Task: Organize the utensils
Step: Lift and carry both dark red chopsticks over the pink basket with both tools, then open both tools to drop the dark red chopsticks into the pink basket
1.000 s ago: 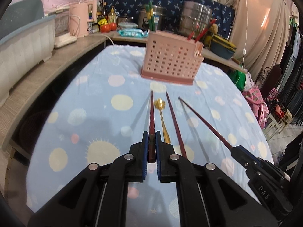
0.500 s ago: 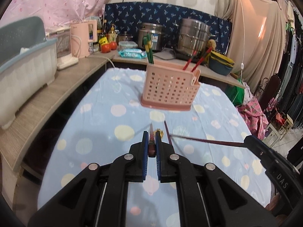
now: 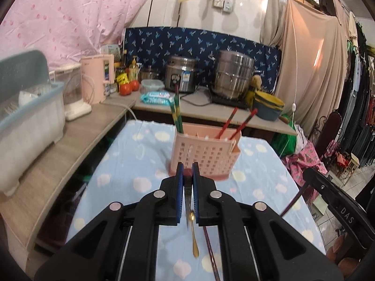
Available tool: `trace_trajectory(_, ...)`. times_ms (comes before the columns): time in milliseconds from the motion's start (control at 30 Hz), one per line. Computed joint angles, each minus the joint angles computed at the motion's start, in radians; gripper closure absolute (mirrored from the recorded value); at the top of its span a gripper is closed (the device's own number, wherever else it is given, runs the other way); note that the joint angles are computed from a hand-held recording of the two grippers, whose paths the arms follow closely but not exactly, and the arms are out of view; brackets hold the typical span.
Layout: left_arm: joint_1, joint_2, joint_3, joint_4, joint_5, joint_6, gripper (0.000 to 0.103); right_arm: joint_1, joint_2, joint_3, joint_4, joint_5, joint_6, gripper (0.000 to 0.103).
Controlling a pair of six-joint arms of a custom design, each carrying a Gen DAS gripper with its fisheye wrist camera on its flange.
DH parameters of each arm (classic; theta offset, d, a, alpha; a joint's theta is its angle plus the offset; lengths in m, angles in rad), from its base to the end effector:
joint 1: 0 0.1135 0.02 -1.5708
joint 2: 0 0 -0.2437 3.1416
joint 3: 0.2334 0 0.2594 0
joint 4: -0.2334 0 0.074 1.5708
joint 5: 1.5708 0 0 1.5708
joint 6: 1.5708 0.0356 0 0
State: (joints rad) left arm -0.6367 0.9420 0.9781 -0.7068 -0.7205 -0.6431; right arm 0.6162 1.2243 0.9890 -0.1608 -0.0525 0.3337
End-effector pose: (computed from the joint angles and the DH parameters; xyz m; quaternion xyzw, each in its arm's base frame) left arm 0.1793 -0.1034 0.3170 -0.1560 0.8421 0.0115 0.5161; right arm 0.2419 0.1736 0.3000 -0.1315 0.8218 0.2728 0.4827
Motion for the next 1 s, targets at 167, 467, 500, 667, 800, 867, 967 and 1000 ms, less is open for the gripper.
trace_trajectory(167,0.058,0.051,0.074,0.048,0.014,0.084,0.096,-0.02,0.063,0.079,0.011,-0.019,-0.01,0.096)
trace_trajectory(467,0.149,0.151,0.258,0.17,0.024,0.266,0.096,-0.031,0.228,0.306,0.056,-0.008,-0.047,0.096)
trace_trajectory(500,0.16,0.162,0.278,0.19,0.029,0.285,0.096,-0.033,0.249,0.336,0.058,-0.007,-0.048,0.096)
trace_trajectory(667,0.238,0.25,0.404,0.305,0.081,0.368,0.096,-0.046,0.399,0.572,0.063,0.018,-0.047,0.096)
trace_trajectory(800,0.28,0.332,0.483,0.373,0.1,0.422,0.096,-0.055,0.507,0.741,0.058,0.02,-0.024,0.096)
trace_trajectory(867,0.307,0.376,0.511,0.401,0.117,0.432,0.096,-0.059,0.576,0.83,0.053,0.025,-0.008,0.096)
trace_trajectory(967,0.346,0.435,0.535,0.431,0.147,0.432,0.096,-0.058,0.682,0.956,0.029,0.041,0.0,0.096)
trace_trajectory(1000,0.357,0.457,0.54,0.446,0.153,0.438,0.096,-0.057,0.704,0.979,0.024,0.045,-0.003,0.096)
